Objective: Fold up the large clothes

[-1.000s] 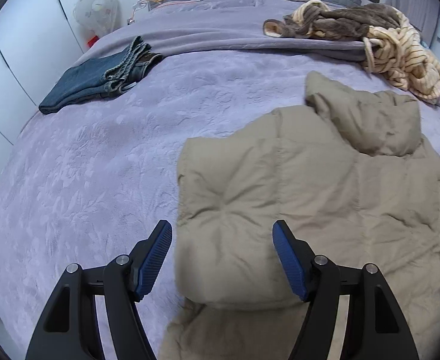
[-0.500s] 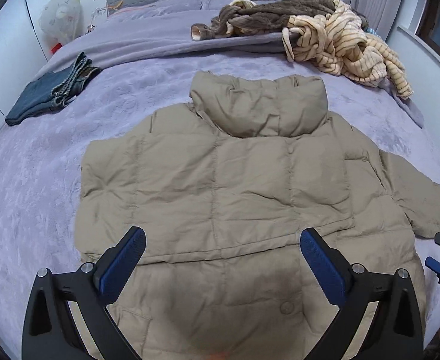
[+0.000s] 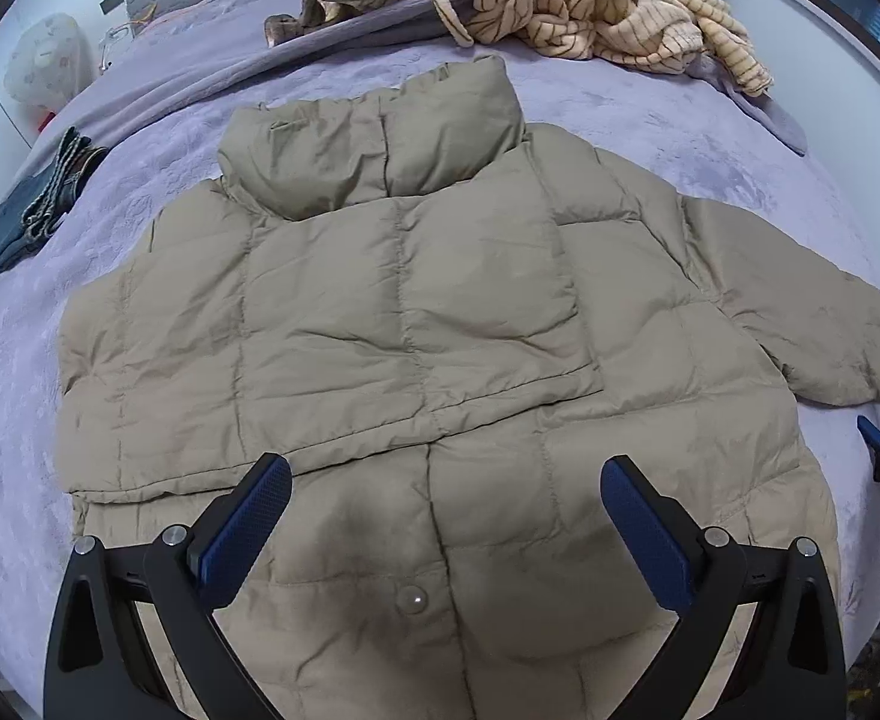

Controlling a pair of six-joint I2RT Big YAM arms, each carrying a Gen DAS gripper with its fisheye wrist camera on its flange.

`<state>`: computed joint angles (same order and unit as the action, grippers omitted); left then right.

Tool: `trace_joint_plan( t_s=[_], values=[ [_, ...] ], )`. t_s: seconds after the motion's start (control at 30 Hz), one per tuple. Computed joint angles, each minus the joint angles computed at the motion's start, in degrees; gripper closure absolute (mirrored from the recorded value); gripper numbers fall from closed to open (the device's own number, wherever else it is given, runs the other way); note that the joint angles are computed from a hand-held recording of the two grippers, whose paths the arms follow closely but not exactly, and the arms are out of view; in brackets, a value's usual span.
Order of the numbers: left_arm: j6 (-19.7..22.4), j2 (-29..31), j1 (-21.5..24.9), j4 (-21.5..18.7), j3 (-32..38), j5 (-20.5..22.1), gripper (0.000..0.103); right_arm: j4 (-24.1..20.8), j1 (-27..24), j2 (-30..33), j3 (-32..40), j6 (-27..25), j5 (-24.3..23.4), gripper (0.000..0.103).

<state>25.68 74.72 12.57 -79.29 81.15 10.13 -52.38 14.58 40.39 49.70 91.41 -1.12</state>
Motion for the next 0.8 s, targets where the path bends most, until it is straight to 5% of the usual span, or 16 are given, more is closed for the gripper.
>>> trace_joint_plan(
  t_s=[0.17, 0.23, 0.27, 0.3, 0.33, 0.37, 0.57, 0.8],
  values=[
    [-1.5, -0.2, -1.1, 0.2, 0.3, 0.3, 0.000, 11.5, -6.9, -2.7, -4.8, 5.6, -1.6, 0.000],
    [-1.7, 0.0, -0.9, 0.5, 0.7, 0.3, 0.000, 14.6, -7.7, -2.6, -5.5, 8.5, -1.5, 0.008],
    [-1.7, 0.2, -0.6, 0.6, 1.0, 0.3, 0.000, 16.4, -8.3, -2.7, -6.1, 9.4, -2.0, 0.034],
    [-1.7, 0.3, -0.3, 0.6, 1.2, 0.3, 0.000, 18.6, -8.7, -2.5, -6.7, 10.4, -3.1, 0.076],
    [-1.6, 0.5, 0.2, 0.7, 1.4, 0.3, 0.000, 20.7, -8.9, -2.1, -7.2, 11.2, -4.3, 0.092],
    [-1.5, 0.6, 0.6, 0.8, 1.6, 0.4, 0.000, 21.8, -8.6, -1.8, -7.2, 11.1, -4.4, 0.097],
    [-0.5, 2.6, 5.0, 1.2, 4.0, 0.5, 0.000, 21.6, -4.0, 6.2, 3.0, -0.5, -4.4, 0.097],
    [-0.2, 6.0, 11.5, 2.8, 7.4, 0.2, 0.000, 12.0, 9.0, 27.4, 29.2, -24.0, -5.9, 0.097]
  ],
)
